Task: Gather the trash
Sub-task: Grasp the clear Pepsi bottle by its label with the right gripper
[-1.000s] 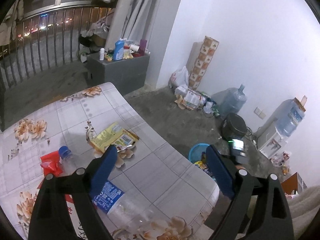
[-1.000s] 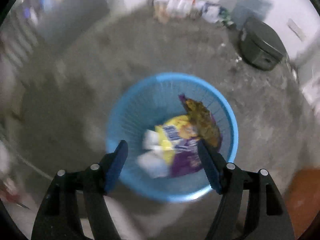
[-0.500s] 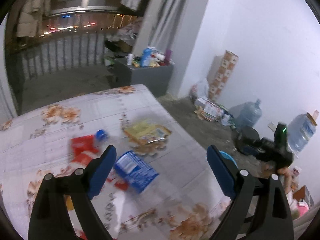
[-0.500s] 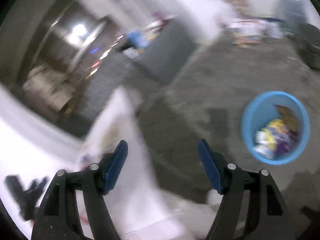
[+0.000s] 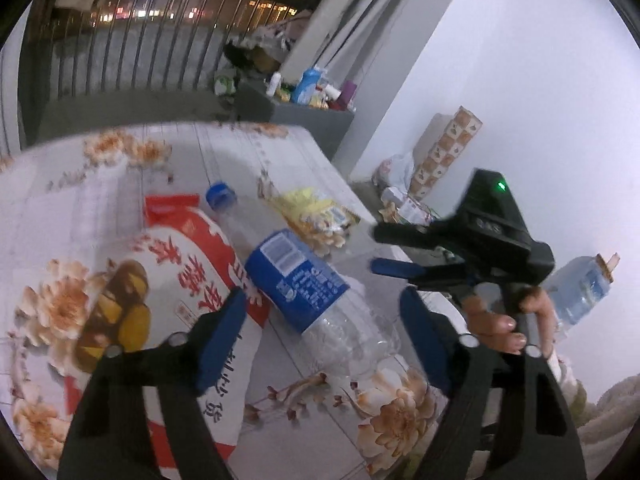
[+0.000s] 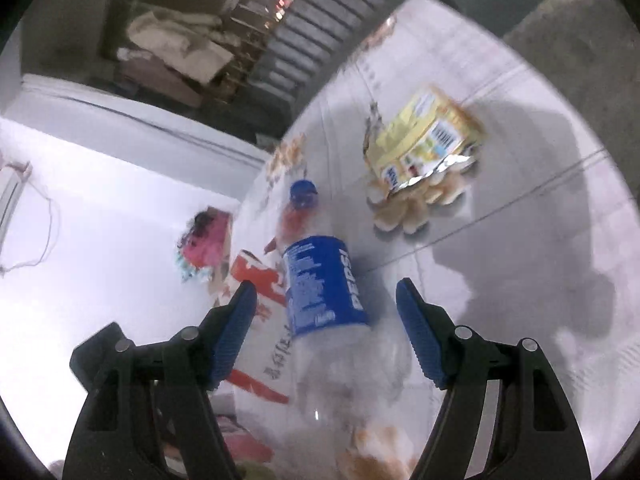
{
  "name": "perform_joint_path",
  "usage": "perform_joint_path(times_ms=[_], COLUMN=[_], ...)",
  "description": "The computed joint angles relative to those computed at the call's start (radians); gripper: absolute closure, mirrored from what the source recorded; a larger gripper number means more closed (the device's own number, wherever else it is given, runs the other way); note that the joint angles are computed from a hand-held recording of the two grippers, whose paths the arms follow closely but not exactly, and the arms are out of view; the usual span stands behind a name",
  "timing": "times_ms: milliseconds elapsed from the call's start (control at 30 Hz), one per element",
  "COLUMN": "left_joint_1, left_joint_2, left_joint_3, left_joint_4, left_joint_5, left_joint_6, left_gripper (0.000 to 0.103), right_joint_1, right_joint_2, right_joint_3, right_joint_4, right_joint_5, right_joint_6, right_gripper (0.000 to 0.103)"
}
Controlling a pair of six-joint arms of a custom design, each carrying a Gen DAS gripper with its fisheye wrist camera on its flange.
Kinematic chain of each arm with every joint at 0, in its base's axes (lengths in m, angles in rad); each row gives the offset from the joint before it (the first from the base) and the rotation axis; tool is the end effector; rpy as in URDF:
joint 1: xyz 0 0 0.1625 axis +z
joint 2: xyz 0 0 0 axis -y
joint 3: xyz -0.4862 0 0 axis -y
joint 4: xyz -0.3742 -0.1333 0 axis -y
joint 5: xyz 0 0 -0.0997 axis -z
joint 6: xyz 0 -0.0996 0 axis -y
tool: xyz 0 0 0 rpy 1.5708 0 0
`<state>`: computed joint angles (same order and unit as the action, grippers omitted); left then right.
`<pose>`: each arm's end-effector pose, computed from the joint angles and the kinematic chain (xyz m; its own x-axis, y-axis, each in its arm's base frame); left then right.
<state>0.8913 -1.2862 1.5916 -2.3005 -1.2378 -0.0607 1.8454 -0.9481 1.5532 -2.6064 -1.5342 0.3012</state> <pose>-0.2625 -0.5889 0.4719 -0.8530 0.4453 -0.2724 0.5219 0.7373 -0.4290 0.3280 -0.6592 0.2957 -0.9877 -0.0133 -0.1556 0.0488 0.9201 -0.3887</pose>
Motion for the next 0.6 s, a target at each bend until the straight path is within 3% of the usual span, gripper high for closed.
perform_joint_path(times_ms=[67, 233, 367, 500, 600], left_joint_1=[0.012, 0.035, 0.047, 0.052, 0.056], left_joint_2=[0.02, 0.061, 0.07, 0.079, 0.086], left_joint_3=[-0.012, -0.039, -0.037, -0.043, -0.047], left_joint_4=[0.028, 0.102, 0.105, 0.117, 0.121], left_joint_5=[0.004, 0.003, -0.008, -0.007, -0.01], left_joint_6=[-0.023, -0.059, -0.073, -0.078, -0.083], left_gripper=[0.044, 0.068, 0.071, 0.071, 0.071], right_joint_1=[0.009, 0.005, -0.019, -0.027, -0.012], right_joint_2=[0.042, 0.12, 0.153, 0.17, 0.178], right_joint_3=[-0.059, -0.183, -0.219, -0.246, -0.248], right_joint_4=[0.059, 0.222, 0.264, 0.302, 0.314], right_joint_5=[-0.013, -0.004, 0.094, 0.139, 0.109], right_joint_6=[0.031, -0.001, -0.001, -0.031, -0.051], right_gripper=[0.034, 0.034, 0.036, 0.037, 0.04])
